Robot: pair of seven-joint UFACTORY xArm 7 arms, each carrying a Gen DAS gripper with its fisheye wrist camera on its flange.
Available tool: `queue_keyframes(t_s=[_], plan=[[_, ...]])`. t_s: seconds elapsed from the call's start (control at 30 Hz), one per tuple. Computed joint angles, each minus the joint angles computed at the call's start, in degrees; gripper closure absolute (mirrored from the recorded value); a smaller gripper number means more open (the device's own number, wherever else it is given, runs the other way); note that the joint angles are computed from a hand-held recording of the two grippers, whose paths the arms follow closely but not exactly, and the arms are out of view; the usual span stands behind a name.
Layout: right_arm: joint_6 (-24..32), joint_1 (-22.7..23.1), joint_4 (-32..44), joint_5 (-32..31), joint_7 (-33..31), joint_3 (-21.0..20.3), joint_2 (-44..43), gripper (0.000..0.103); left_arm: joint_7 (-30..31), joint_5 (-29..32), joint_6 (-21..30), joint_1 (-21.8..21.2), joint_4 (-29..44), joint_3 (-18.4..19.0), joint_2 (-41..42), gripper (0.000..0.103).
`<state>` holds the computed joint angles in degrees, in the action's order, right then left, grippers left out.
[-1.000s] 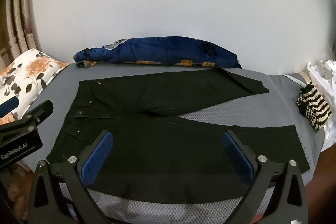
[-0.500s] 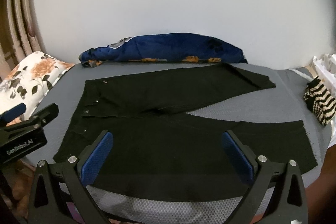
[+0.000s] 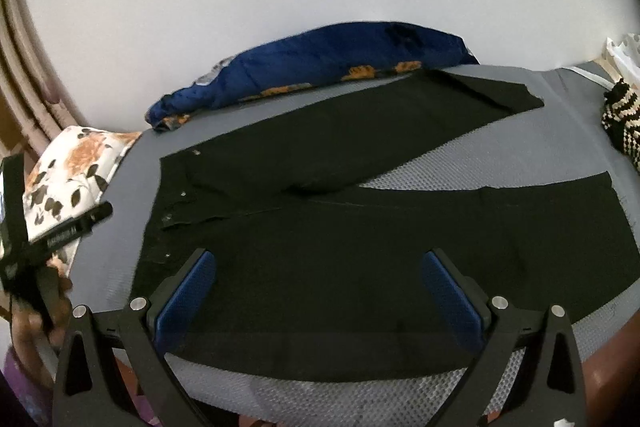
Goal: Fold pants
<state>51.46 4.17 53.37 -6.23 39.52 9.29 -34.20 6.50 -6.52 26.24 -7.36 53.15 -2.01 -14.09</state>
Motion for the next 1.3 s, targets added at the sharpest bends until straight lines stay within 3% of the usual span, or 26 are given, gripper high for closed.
queue_keyframes(t_s=[0.13, 0.23, 0.33, 0.47, 0.73, 0.83, 0.97, 1.07, 1.17, 1.23, 1.3], plan=[[-0.2, 0.0, -0.1, 0.1, -1.3, -0.9, 2.1, 0.000, 12.2, -11.0, 4.8, -1.4, 10.8, 3.8, 11.0, 0.002], [-0.2, 0.1, 0.3, 0.6, -2.1, -1.4, 4.6, 0.000, 14.0, -9.3, 5.8, 0.3, 18.5, 2.7, 19.1, 0.002], [-0.3, 0.4, 0.7, 1.2, -3.0, -2.1, 6.8, 0.000, 19.9, -14.3, 9.0, 4.2, 27.3, -0.7, 27.1, 0.006], [-0.3, 0.5, 2.0, 0.8, -4.3, -2.3, 9.7, 0.000, 20.2, -14.0, 15.8, 6.8, 40.9, -2.8, 38.4, 0.018], [0.3, 0.3, 3.3, 0.4, -5.0, -3.1, 12.9, 0.000, 21.2, -14.9, 25.6, 9.2, 58.5, -6.7, 51.8, 0.024], [0.6, 0.0, 4.6, 0.0, -5.1, -3.4, 14.4, 0.000, 20.9, -12.4, 29.3, 7.6, 63.2, -6.0, 55.2, 0.048], [0.2, -0.1, 6.9, -0.1, -6.4, -4.1, 16.4, 0.000, 24.7, -16.5, 24.7, 10.0, 56.7, -8.4, 51.5, 0.077], [-1.4, 0.4, 9.8, 5.6, -10.4, -6.9, 19.2, 0.000, 28.5, -21.5, 16.2, 11.3, 45.1, -9.5, 43.1, 0.081], [-3.0, -0.4, 13.5, 16.3, -14.7, -11.0, 23.9, 0.000, 32.7, -26.8, 8.7, 11.2, 34.0, -10.2, 33.9, 0.085], [-3.6, -1.9, 17.7, 23.0, -17.5, -12.9, 28.4, 0.000, 36.3, -31.5, 6.5, 11.3, 29.4, -10.4, 29.4, 0.085], [-0.6, -3.9, 24.5, 26.5, -19.1, -13.4, 34.1, 0.000, 41.1, -38.0, 4.0, 11.2, 23.3, -10.7, 23.7, 0.085]])
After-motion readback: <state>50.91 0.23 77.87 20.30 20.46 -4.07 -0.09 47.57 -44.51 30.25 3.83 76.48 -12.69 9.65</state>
